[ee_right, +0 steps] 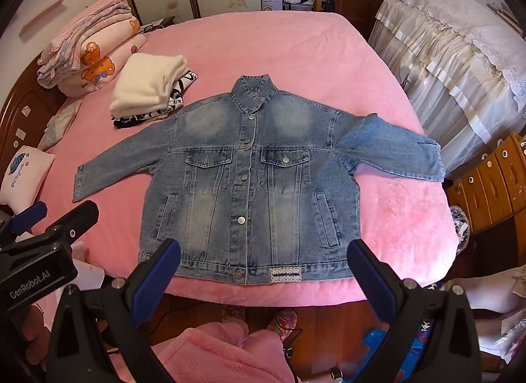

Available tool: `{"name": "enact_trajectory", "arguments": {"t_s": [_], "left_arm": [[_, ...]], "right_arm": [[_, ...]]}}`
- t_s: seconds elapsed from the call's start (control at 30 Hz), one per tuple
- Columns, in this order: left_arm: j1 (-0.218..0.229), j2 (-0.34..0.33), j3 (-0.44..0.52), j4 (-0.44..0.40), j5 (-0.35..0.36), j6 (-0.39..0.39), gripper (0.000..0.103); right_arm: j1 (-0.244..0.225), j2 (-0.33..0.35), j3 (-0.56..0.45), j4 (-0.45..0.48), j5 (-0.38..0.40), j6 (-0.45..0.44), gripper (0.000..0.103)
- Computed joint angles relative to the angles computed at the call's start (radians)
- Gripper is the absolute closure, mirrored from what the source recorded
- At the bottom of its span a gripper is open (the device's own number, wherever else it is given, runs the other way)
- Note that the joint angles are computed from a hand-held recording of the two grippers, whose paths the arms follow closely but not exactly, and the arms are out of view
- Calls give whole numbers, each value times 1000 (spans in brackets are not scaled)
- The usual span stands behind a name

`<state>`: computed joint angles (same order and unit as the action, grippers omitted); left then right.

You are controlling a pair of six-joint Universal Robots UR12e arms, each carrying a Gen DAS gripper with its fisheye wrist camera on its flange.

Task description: Fold large clothes

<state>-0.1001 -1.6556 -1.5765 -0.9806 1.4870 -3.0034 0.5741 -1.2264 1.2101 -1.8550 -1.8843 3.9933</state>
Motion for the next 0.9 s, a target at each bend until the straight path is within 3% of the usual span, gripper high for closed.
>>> {"name": "enact_trajectory", "arguments": {"t_s": [0.9], "left_arm": [[5,25,-17,-19,-25,-21,1]], "right_arm": [[-2,-12,23,-15,16,2,1]]}}
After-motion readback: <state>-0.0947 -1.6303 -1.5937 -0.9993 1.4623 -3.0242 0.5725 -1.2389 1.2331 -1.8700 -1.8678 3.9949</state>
